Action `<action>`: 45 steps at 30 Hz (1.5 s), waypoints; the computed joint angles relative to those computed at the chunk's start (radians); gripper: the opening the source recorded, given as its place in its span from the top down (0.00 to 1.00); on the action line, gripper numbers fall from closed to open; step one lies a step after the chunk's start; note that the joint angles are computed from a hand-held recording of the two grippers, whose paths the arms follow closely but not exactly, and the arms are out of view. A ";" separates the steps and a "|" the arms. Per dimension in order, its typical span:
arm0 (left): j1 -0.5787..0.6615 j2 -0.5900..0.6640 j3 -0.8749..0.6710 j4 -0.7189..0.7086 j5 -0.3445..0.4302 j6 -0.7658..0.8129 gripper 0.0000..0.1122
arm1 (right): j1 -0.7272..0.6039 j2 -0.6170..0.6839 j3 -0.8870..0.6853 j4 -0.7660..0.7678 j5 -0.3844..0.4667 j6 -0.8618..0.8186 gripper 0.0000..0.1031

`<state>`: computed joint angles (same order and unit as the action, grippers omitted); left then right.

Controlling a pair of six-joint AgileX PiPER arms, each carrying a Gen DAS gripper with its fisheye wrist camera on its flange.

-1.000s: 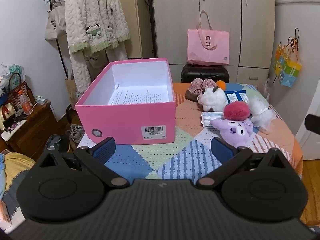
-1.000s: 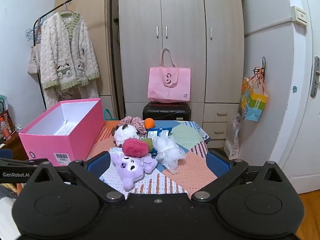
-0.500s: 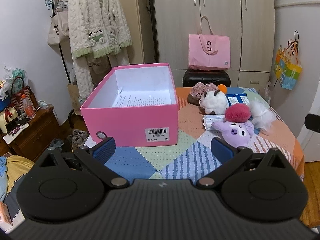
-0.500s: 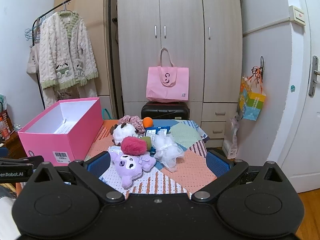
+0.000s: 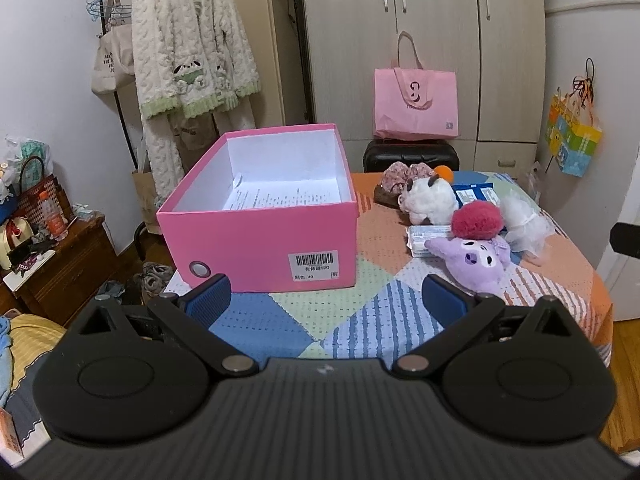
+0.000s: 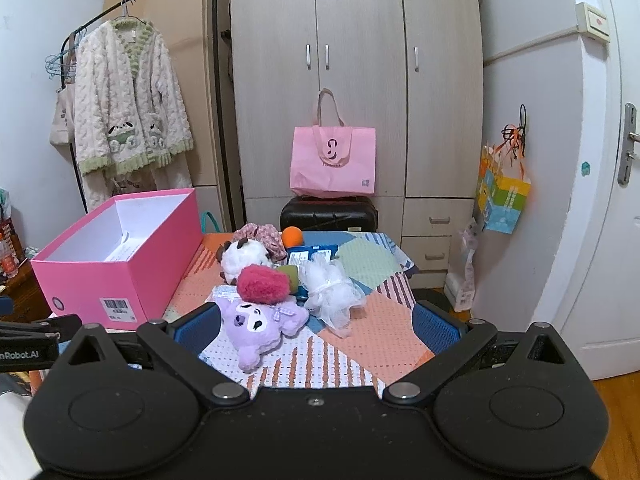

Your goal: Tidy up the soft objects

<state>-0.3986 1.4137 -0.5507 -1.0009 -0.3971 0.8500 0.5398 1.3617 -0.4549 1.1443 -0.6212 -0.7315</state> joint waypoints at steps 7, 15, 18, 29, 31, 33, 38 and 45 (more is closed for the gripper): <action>0.037 0.008 0.047 0.300 -0.029 -0.299 0.08 | 0.001 0.034 -0.003 -0.011 -0.023 0.022 0.00; 0.069 0.003 0.092 0.504 -0.084 -0.519 0.08 | -0.004 0.041 0.001 -0.046 -0.015 0.046 0.00; 0.047 0.005 0.094 0.432 -0.108 -0.458 0.08 | -0.004 0.041 0.005 -0.057 -0.015 0.052 0.00; 0.048 0.005 0.101 0.446 -0.115 -0.469 0.08 | -0.008 0.046 0.017 -0.082 -0.014 0.075 0.00; 0.048 0.004 0.103 0.448 -0.116 -0.470 0.08 | -0.007 0.046 0.017 -0.080 -0.015 0.072 0.00; 0.047 0.005 0.103 0.446 -0.117 -0.470 0.08 | -0.009 0.044 0.017 -0.081 -0.011 0.071 0.00; 0.044 0.008 0.104 0.441 -0.123 -0.468 0.08 | -0.005 0.035 0.029 -0.116 -0.014 0.086 0.00; 0.034 0.008 0.087 0.406 -0.109 -0.430 0.08 | -0.028 0.011 0.060 -0.229 -0.013 0.132 0.00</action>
<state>-0.3647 1.4213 -0.4639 -0.5949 -0.5065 0.4200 0.5118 1.3726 -0.3950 0.9151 -0.6340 -0.5999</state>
